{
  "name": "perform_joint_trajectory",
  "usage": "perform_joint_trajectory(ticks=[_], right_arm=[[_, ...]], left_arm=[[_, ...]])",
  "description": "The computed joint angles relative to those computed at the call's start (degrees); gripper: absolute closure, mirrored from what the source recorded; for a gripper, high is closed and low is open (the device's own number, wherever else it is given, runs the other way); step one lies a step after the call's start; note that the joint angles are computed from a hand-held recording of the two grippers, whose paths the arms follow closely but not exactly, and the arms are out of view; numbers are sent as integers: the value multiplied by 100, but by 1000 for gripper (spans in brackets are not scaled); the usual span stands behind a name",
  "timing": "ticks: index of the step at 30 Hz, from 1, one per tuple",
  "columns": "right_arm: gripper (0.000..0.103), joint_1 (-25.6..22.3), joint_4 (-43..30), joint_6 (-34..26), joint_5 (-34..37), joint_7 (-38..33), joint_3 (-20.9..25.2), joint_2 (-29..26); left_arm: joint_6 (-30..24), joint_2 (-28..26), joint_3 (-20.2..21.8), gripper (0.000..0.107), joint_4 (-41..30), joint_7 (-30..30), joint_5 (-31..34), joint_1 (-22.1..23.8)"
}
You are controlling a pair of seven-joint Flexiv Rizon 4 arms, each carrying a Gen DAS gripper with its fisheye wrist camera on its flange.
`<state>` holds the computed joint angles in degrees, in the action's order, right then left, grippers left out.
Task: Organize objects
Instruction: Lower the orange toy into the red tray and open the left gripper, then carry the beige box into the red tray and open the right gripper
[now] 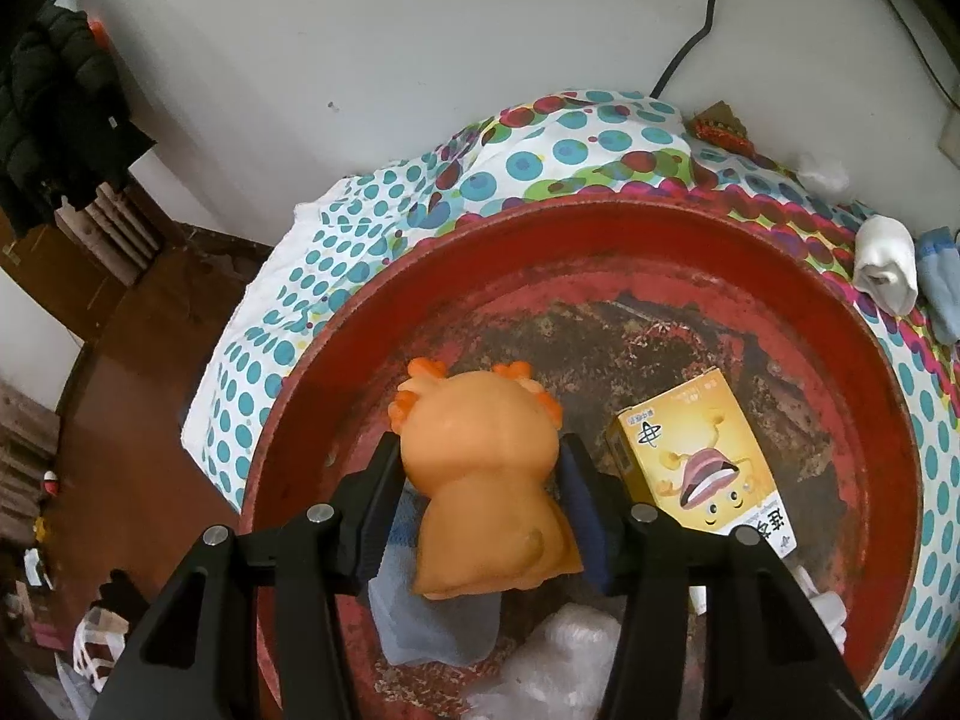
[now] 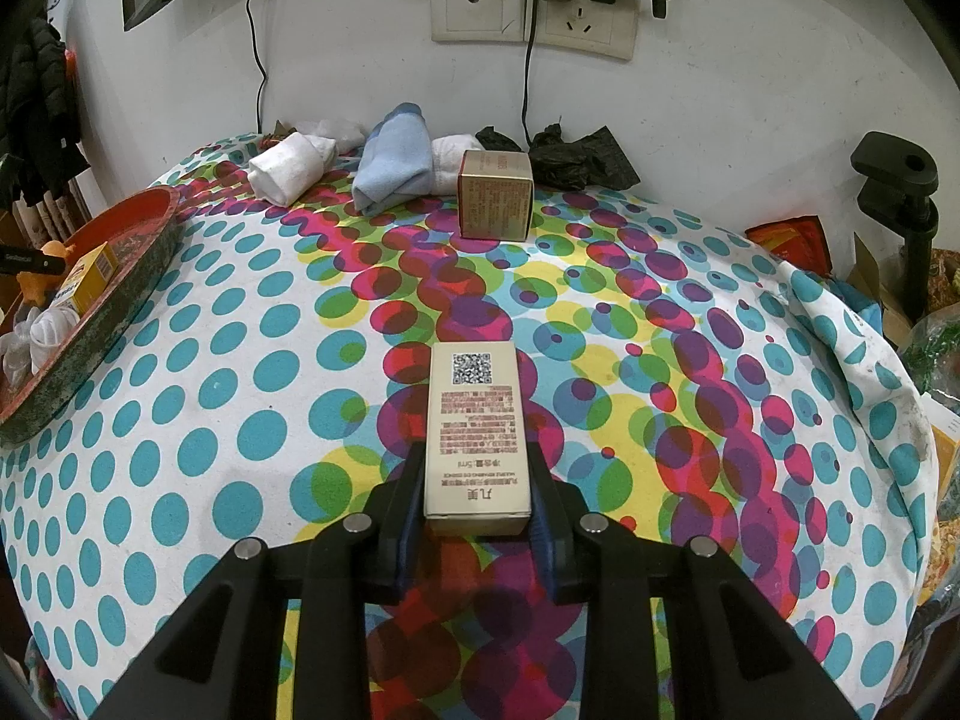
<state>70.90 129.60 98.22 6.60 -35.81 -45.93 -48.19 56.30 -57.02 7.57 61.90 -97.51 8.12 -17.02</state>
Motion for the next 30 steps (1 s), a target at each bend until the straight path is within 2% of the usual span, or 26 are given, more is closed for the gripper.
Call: perform_joint_trajectory(ticks=[6, 14, 17, 23, 28, 30], right_arm=[[73, 3, -4, -5, 0, 2, -1, -2], [73, 9, -3, -15, -7, 3, -9, -3], [73, 11, 1, -17, -10, 1, -13, 2], [73, 12, -3, -22, -14, 4, -14, -1], [73, 20, -1, -43, -35, -2, -33, -1], [73, 43, -10, -74, -43, 7, -52, -6]], left_arm=[[271, 108, -75, 56, 281, 130, -17, 42], [694, 380, -221, 38, 769, 295, -261, 131], [1177, 633, -274, 30, 1252, 256, -327, 145], [1916, 1018, 58, 25, 2037, -60, -245, -160], [2471, 1132, 947, 21, 2447, -604, 197, -849], [2663, 1136, 1182, 20, 2563, -789, 294, -1013]])
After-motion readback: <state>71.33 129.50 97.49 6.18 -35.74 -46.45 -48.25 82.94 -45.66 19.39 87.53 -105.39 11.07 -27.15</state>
